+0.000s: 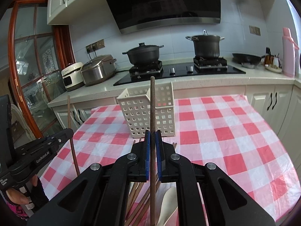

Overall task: Organize utensils
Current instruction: 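Lift the left tool's chopstick upright over the caddy while the right tool carries its chopstick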

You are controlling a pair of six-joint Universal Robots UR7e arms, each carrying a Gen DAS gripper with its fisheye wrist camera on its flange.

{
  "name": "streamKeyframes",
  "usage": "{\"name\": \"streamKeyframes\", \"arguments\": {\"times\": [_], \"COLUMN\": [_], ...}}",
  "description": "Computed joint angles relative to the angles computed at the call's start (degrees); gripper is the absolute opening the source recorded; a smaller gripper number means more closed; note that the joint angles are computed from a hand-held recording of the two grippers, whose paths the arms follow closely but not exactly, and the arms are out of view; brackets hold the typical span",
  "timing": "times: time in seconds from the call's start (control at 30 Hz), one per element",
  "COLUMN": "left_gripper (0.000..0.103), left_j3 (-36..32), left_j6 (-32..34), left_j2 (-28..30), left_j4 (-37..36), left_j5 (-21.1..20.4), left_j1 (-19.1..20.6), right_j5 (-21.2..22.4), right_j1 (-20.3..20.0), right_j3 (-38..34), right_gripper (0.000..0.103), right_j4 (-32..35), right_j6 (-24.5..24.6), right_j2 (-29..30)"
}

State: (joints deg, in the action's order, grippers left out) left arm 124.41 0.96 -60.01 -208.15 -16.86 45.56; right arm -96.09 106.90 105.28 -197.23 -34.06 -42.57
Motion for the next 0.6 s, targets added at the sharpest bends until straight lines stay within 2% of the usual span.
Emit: {"name": "streamKeyframes", "arguments": {"times": [0.1, 0.33, 0.43, 0.6], "left_gripper": [0.006, 0.006, 0.006, 0.006], "left_j3": [0.96, 0.49, -0.25, -0.98], "left_j6": [1.47, 9.81, 14.1, 17.19], "left_j2": [0.13, 2.94, 3.74, 3.75], "left_j4": [-2.41, -12.24, -16.31, -18.46], "left_j5": [1.41, 4.94, 5.36, 4.88], "left_j1": [-1.45, -4.04, -4.55, -4.55], "right_j5": [-0.37, -1.22, -1.52, -1.67], "right_j1": [0.59, 1.41, 1.63, 1.91], "right_j3": [1.31, 3.06, 2.96, 1.64], "right_gripper": [0.009, 0.009, 0.009, 0.009], "right_j4": [-1.77, -5.3, -6.04, -5.89], "right_j6": [-1.43, -3.69, -4.25, -4.75], "right_j2": [-0.48, -0.87, -0.72, -0.33]}}
